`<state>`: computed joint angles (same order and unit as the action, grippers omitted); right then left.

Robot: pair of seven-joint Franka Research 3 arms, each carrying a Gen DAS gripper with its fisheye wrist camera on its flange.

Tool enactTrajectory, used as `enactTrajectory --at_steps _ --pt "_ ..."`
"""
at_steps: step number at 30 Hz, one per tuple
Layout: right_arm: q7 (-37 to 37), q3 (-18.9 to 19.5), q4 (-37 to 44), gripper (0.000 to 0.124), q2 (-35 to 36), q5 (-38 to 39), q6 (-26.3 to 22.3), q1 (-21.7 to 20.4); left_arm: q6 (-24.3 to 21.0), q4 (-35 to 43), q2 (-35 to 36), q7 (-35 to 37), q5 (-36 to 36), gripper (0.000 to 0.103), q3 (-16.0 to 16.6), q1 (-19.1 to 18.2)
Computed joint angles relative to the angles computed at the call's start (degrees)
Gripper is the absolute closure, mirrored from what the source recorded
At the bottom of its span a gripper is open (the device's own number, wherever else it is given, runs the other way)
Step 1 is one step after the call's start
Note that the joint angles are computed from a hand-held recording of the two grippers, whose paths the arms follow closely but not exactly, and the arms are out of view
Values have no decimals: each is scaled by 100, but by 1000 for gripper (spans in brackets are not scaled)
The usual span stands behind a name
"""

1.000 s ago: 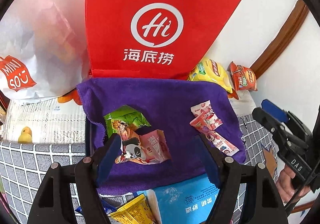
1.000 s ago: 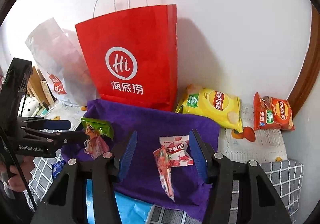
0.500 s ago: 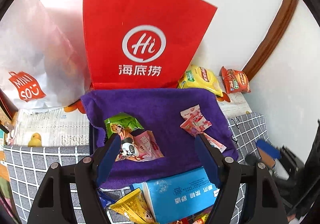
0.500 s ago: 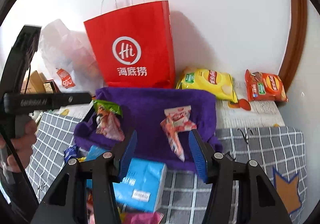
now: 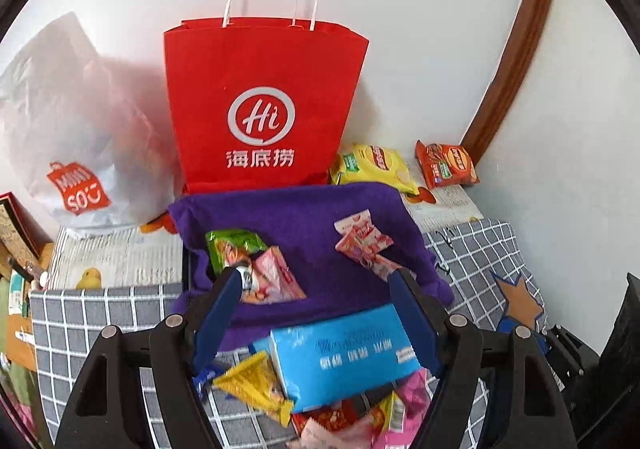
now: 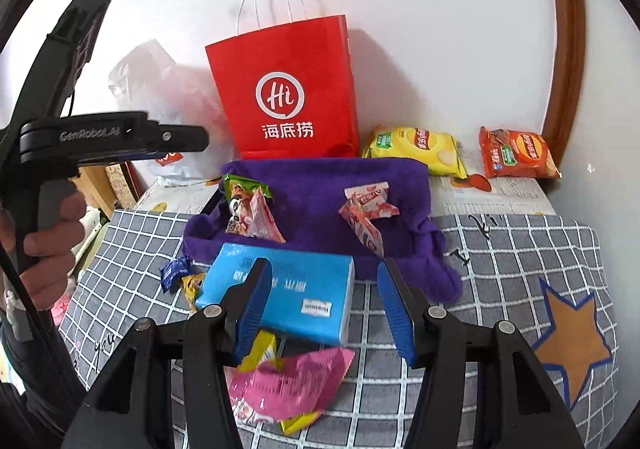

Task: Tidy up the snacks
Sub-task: 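Move both tools back down to the snack pile on the bed cover, then grasp the pink snack bag with the right tool while the left grasps the dark blue biscuit packet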

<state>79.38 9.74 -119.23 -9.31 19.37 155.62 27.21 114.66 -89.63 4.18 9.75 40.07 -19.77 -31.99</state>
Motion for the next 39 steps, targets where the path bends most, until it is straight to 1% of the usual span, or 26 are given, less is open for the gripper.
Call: enactTrajectory --at_steps 2,6,11,15,18,19,22,23,26,28,33,36,39 --pt "-6 -15 -118 69 -77 94 19 19 -84 -86 -77 -66 -10 28 -29 -31" --pt "24 -15 -299 69 -176 198 -40 40 -401 -282 -280 -196 -9 28 -122 -83" --pt "-26 16 -602 63 -311 288 123 113 -488 -799 -673 -481 -126 28 -250 -44" --pt "-64 10 -770 63 -337 425 130 200 -465 -1208 -929 -633 -240 28 -339 24" --pt "-80 20 -857 60 -323 506 131 249 -295 -1589 -1178 -767 -411 28 -365 92" --pt "-26 55 -879 56 -303 444 125 238 -277 -1652 -1219 -799 -433 28 -392 114" --pt "79 97 -951 55 -286 353 148 239 -200 -1883 -1375 -845 -549 28 -434 168" --pt "135 101 -980 51 -280 364 144 246 -167 -1954 -1424 -842 -583 28 -445 181" --pt "148 47 -1065 45 -267 624 108 339 -59 -2171 -1565 -844 -659 28 -482 213" --pt "147 31 -1102 45 -235 756 60 375 93 -2317 -1645 -806 -721 28 -481 235" --pt "435 95 -1090 43 0 781 11 375 381 -2646 -1786 -655 -888 28 -487 274" --pt "245 65 -1092 42 118 1189 189 490 528 -2831 -1879 -559 -1001 28 -474 294" --pt "119 56 -1023 42 222 1462 264 535 629 -2974 -1963 -479 -1105 28 -457 324"
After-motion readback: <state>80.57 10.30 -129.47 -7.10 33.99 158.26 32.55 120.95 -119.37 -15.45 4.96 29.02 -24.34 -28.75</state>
